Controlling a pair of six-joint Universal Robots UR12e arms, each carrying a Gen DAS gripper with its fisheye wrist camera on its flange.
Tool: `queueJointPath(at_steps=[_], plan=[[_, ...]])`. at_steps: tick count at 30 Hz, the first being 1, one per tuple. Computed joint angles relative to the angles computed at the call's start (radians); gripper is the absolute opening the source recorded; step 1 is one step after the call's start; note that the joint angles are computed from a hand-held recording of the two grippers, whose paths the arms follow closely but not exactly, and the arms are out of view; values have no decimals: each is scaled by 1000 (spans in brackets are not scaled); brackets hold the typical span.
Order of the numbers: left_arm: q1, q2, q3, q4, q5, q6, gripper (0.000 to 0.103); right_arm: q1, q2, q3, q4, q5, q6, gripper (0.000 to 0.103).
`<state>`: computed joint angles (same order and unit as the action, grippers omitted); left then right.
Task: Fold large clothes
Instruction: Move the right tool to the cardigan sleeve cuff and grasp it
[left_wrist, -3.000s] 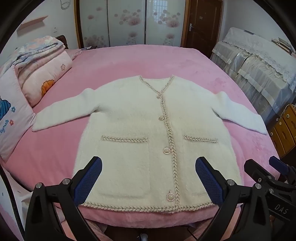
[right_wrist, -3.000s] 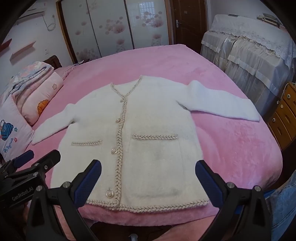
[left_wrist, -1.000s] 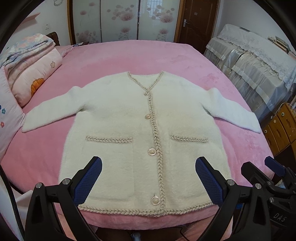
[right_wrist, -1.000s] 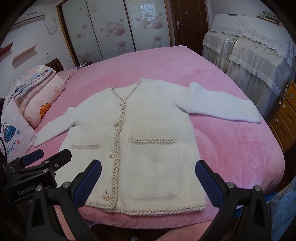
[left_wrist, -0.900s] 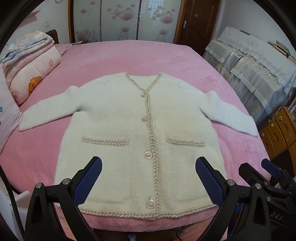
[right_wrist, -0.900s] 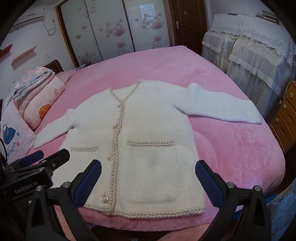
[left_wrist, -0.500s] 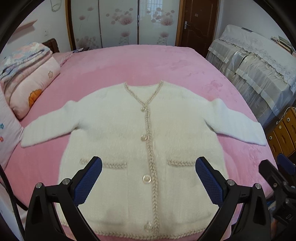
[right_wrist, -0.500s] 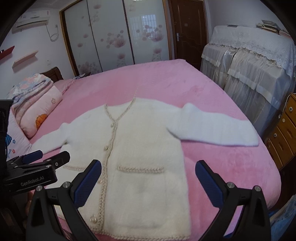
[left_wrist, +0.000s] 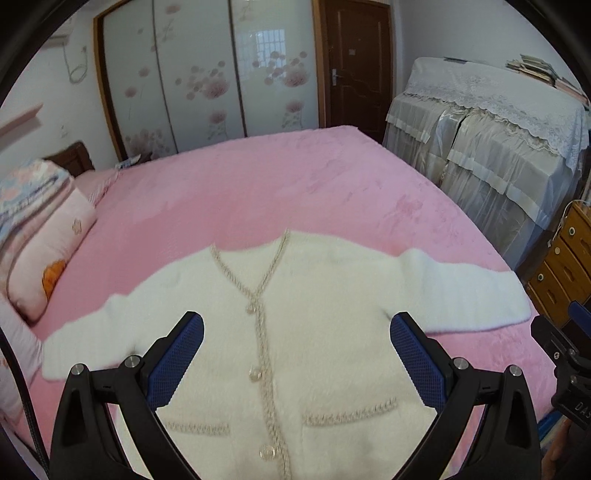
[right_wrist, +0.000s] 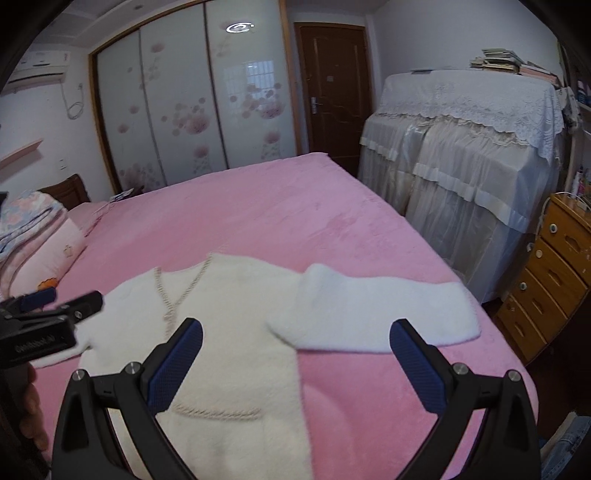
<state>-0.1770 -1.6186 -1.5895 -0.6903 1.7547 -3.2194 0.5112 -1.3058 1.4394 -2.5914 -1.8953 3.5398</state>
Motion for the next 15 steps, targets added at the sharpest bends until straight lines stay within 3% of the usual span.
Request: queueJointPath(at_steps=[3, 7, 15], plan=[[-23, -50, 42, 60, 28, 28, 100, -27, 8, 7, 7, -28, 25, 102], [-48, -122, 90, 131, 30, 50, 100, -86, 14, 30, 53, -4, 113, 102], [-70, -238, 113, 195, -40, -22, 100, -210, 22, 110, 130, 102, 323, 93]])
